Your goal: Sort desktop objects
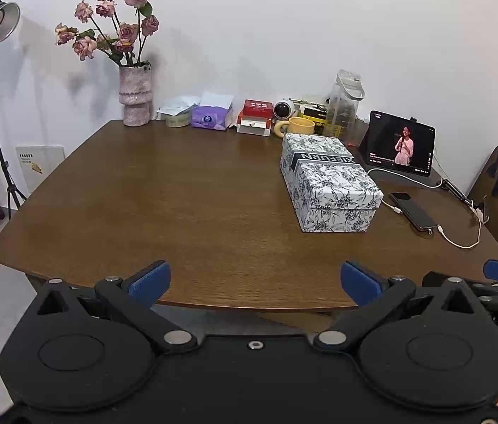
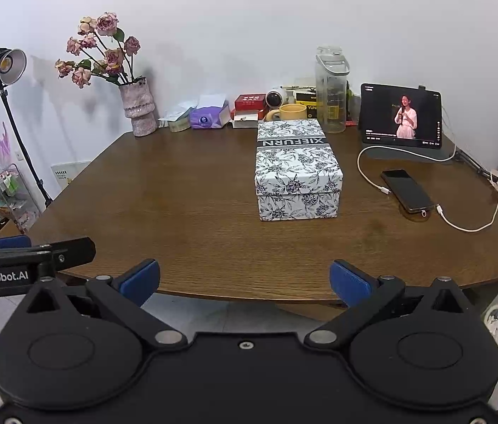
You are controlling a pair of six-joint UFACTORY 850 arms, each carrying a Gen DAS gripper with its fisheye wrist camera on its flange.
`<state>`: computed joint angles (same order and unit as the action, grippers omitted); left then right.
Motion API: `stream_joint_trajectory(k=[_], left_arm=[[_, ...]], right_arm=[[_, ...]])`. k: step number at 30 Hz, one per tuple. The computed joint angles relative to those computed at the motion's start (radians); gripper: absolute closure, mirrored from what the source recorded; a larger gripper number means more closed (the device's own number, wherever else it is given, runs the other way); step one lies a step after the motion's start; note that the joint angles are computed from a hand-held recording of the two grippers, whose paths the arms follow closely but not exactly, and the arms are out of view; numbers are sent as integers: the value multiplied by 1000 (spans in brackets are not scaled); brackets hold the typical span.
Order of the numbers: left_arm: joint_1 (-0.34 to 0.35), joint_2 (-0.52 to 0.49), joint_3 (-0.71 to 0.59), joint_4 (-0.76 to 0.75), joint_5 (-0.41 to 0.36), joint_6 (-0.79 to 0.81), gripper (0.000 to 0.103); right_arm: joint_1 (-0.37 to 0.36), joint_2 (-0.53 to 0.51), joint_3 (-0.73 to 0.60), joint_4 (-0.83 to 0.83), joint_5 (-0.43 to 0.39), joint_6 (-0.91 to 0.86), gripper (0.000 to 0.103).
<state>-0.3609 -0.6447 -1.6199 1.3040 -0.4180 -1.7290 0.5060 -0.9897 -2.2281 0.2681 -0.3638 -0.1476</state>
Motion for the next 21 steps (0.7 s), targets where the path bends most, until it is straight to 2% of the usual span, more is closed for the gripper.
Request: stream_joint_trajectory(k=[21], left_arm=[[-3,0,-4,-12,0,10,0]], right_arm=[[-7,-8,-17,-3,-8,-12,0]])
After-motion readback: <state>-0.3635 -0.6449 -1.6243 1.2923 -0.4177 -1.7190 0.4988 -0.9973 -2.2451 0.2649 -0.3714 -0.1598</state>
